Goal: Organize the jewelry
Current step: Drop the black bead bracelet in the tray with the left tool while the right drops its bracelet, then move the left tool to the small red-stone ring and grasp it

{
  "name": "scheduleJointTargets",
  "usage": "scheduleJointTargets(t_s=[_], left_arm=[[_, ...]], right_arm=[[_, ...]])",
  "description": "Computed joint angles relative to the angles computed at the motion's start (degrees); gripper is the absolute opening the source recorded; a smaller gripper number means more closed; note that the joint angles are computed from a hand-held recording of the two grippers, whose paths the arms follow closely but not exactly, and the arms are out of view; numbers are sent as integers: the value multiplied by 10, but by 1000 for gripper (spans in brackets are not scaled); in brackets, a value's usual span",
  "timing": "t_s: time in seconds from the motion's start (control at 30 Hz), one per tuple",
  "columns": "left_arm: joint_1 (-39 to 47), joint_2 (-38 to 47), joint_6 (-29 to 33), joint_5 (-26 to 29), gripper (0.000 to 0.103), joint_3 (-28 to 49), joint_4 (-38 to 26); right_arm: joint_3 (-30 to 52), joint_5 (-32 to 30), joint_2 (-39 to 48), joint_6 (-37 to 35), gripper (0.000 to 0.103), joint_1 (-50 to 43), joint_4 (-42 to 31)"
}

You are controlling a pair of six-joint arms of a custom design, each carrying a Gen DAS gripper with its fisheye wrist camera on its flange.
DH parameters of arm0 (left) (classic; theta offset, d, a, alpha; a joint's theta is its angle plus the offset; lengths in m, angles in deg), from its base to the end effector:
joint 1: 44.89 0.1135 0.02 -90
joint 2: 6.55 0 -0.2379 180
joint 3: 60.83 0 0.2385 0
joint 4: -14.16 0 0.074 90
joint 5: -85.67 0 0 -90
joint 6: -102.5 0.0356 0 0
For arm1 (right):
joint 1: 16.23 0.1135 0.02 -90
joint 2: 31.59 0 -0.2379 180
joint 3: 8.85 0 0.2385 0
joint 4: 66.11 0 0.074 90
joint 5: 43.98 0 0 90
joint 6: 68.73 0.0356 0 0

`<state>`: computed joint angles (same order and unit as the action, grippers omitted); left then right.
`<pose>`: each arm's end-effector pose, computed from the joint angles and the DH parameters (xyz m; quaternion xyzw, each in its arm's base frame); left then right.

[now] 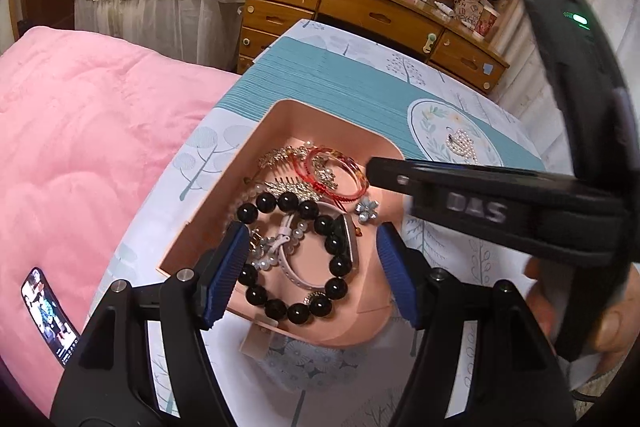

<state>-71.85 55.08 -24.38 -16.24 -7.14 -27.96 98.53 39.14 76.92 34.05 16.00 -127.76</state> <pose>0.1932 -0.0900 0.2064 -0.1161 0.9282 -0.0968 0.3399 0.3226 0.2084 0.2372 -0.1778 0.9538 0.1438 0.1947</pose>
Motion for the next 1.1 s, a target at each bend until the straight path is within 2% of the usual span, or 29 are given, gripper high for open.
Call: scheduleJointTargets(t_s=[0.23,0.57,0.77,1.1], left_arm=[[-50,20,-9,-33,64,9,5],[-121,50,-23,-83,63,48,-12],[-173,88,-26,-104,63,87,-22],[-259,195,-10,-90,63,154,-7]], right_arm=[[-139,-15,-135,-6,31,-55,33],[-243,-37,-291,-68,31,-189,7],[-267,-63,-325,-113,31,-281,-3],[-342,-67,-330,-175,31,-346,8]])
